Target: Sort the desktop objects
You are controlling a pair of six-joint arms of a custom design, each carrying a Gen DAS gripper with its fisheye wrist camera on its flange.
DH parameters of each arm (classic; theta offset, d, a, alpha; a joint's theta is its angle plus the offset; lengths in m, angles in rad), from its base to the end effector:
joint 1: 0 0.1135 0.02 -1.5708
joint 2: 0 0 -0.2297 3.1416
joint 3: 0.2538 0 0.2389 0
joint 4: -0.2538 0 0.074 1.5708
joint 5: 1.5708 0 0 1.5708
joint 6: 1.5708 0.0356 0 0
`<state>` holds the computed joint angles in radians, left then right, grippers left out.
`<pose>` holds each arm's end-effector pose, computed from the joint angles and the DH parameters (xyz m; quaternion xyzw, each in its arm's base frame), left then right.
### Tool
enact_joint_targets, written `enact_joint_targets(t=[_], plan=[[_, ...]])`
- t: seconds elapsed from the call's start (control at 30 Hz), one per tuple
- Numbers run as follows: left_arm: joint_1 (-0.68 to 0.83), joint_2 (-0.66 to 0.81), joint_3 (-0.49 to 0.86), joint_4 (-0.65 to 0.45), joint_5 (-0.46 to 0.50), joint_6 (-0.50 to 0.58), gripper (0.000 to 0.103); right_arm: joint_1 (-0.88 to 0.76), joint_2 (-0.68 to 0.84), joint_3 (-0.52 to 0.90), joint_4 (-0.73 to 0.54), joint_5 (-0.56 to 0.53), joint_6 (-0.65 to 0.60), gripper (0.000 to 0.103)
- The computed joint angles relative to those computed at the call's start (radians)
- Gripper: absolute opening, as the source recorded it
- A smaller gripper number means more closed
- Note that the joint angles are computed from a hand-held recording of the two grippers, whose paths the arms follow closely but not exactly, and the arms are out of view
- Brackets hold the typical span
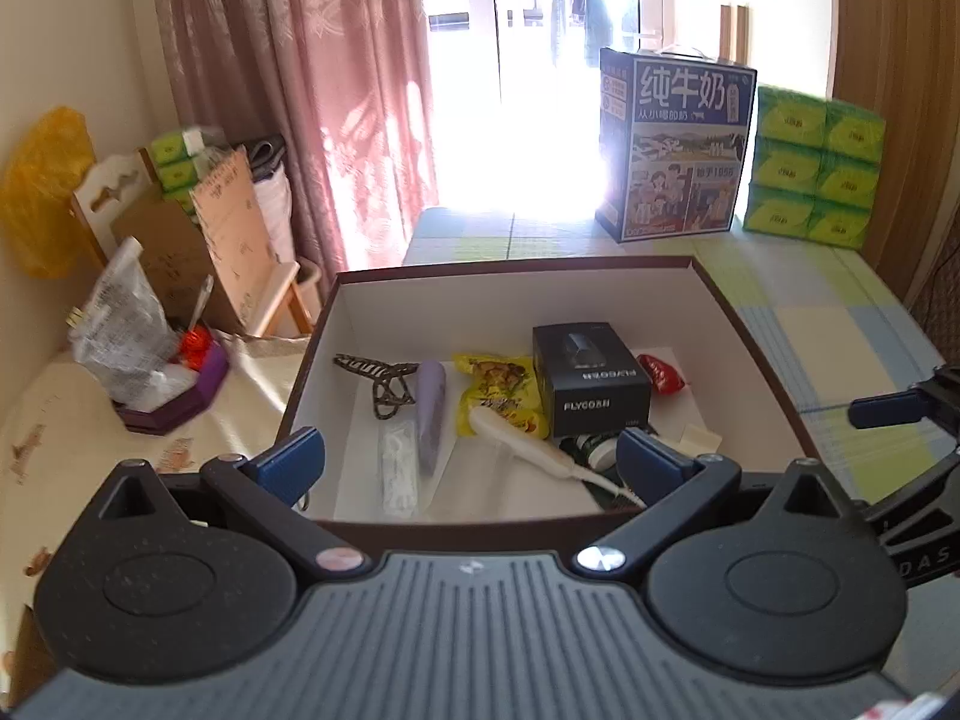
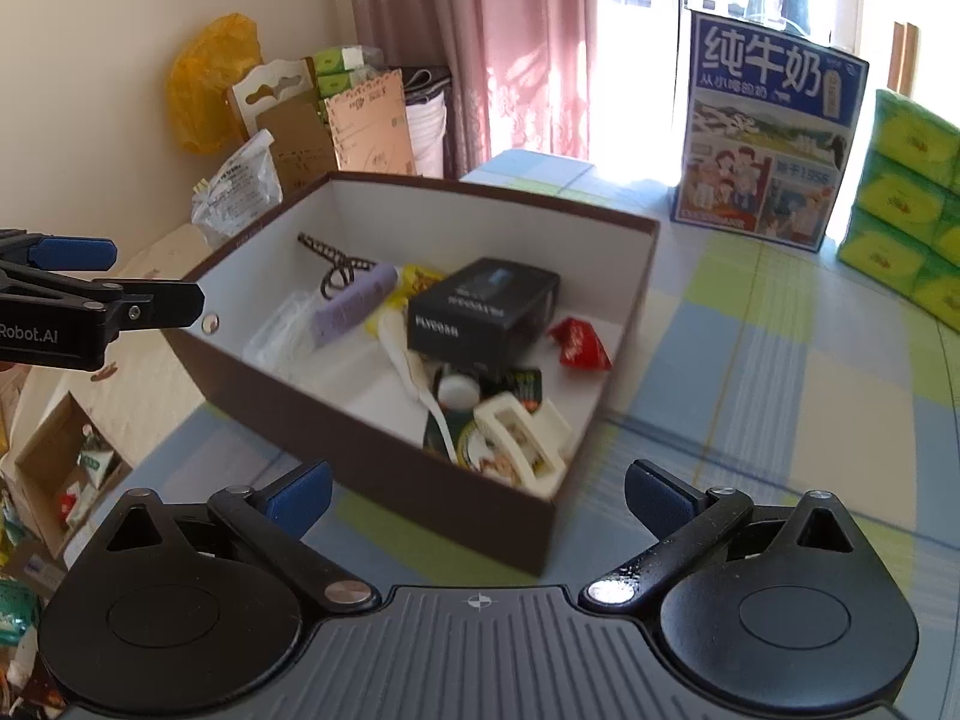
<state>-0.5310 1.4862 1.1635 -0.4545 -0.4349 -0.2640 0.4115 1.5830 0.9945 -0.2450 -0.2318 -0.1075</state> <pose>0.2790 -0.1464 0.2514 0.0372 0.9037 0.0374 0.4250 0.2914 0.1361 0.1843 -0.2780 0.8848 0.1608 0.3375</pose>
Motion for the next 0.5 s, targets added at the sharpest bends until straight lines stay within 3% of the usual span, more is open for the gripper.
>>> enact_joint_targets(t=[0.5], plan=[[-0.172, 0.007, 0.013, -0.223, -0.045, -0.314, 0.102, -0.077, -0.177, -0.162, -0.088, -0.042, -0.076, 0.101]])
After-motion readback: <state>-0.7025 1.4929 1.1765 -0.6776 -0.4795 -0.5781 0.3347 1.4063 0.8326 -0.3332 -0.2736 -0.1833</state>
